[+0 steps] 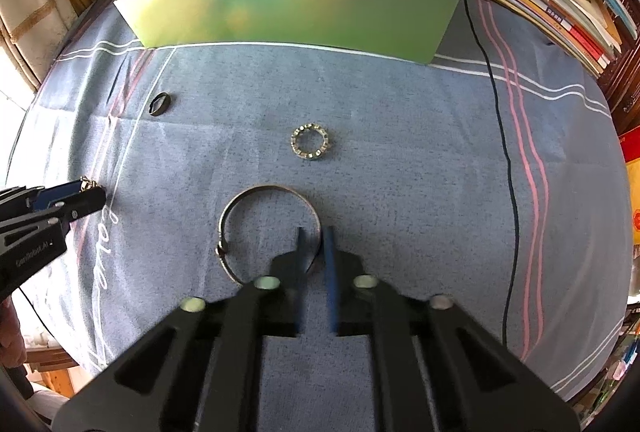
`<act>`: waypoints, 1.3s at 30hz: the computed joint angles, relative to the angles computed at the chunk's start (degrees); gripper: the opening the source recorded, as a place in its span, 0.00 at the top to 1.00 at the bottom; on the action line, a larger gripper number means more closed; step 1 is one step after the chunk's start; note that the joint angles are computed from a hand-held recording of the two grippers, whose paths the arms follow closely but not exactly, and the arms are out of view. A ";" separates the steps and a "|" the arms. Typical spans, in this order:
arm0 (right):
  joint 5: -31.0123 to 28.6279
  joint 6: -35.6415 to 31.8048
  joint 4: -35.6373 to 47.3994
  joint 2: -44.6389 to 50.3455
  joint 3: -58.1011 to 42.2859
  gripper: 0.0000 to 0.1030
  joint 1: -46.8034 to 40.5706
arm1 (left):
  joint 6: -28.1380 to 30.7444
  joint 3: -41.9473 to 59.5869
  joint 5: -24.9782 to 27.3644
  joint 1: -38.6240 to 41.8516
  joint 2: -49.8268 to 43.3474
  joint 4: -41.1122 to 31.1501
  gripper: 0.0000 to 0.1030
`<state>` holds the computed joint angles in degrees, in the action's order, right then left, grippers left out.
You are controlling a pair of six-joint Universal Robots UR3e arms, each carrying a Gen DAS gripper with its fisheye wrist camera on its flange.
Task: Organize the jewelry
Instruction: 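Close the left gripper on the gold charm while the right gripper closes on the silver bangle, then carry the gold charm and silver bangle over the green box with both grippers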
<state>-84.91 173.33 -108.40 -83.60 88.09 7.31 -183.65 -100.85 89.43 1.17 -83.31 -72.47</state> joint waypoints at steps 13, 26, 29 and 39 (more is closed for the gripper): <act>-0.38 0.56 -1.48 -1.38 -2.69 0.97 1.04 | 1.81 0.81 -4.21 5.57 4.40 0.93 0.81; 3.67 0.29 -1.77 4.04 -17.32 0.97 -3.74 | 0.52 17.25 -5.96 3.63 -3.61 -1.52 0.81; 3.99 1.56 -1.67 10.69 -26.83 0.97 -4.04 | -0.30 26.69 -6.01 2.69 -10.04 -2.08 0.81; 0.45 3.75 1.40 31.06 -52.64 0.97 -2.19 | -3.58 57.24 -2.86 -0.29 -33.46 -5.87 0.80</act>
